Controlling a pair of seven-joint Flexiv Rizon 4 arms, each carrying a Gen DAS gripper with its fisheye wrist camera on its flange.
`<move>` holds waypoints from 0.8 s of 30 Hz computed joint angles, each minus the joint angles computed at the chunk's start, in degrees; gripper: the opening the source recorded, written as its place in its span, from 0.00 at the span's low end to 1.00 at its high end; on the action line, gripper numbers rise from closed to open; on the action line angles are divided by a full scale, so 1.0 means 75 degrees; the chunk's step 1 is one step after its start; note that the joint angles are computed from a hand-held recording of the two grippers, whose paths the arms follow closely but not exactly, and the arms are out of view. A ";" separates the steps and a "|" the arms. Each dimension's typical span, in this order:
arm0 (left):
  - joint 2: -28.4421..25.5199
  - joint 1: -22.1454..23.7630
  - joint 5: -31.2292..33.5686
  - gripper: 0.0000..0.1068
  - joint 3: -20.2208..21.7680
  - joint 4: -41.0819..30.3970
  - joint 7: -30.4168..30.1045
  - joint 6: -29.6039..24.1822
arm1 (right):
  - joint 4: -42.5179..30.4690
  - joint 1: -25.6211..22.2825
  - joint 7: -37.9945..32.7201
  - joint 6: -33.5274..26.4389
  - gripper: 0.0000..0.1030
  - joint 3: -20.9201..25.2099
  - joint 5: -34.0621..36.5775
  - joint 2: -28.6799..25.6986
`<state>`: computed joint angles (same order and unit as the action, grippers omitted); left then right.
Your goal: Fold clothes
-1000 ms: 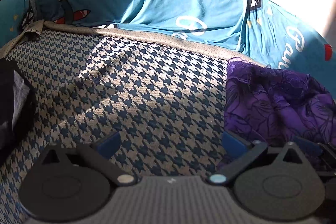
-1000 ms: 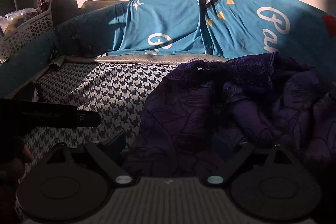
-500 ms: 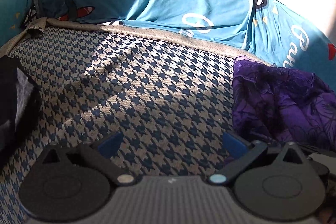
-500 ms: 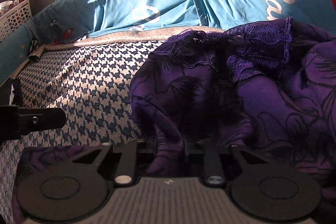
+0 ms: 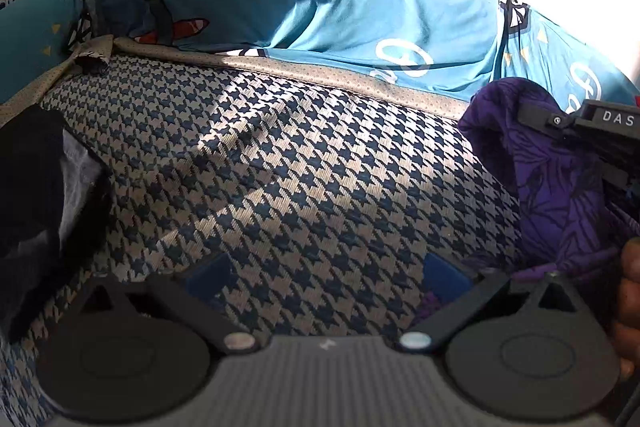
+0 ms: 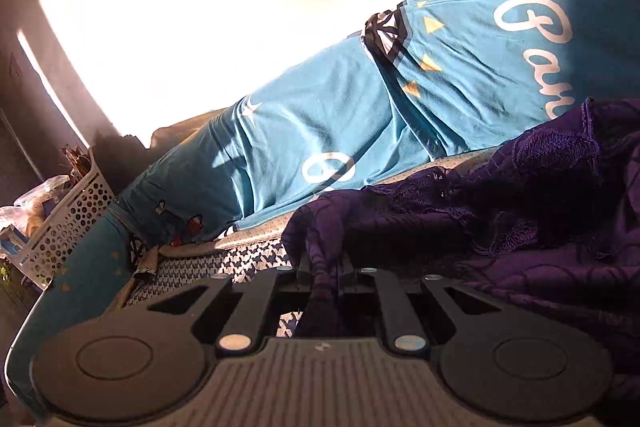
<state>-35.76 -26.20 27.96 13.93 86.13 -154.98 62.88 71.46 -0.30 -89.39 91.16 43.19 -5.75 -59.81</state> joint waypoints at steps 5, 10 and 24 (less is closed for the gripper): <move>0.0023 0.0039 0.0067 0.96 -0.0005 0.0032 -0.0013 -0.0132 | -0.0503 -0.0168 0.0204 0.1014 0.15 0.1052 -0.0867 -0.0786; 0.0009 0.0276 -0.0310 0.96 -0.0230 0.0170 0.0139 -0.0040 | -0.0671 0.0723 0.0823 0.1040 0.45 -0.0901 0.0114 -0.0198; 0.0142 0.0084 -0.0136 0.96 0.0108 0.0146 -0.0262 -0.0238 | 0.1088 -0.0560 0.0370 0.0562 0.48 0.0091 -0.2084 0.0276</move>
<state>-34.70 -25.57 26.94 14.74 87.22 -156.94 61.10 79.62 -4.49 -86.62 95.37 43.87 -21.38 -57.74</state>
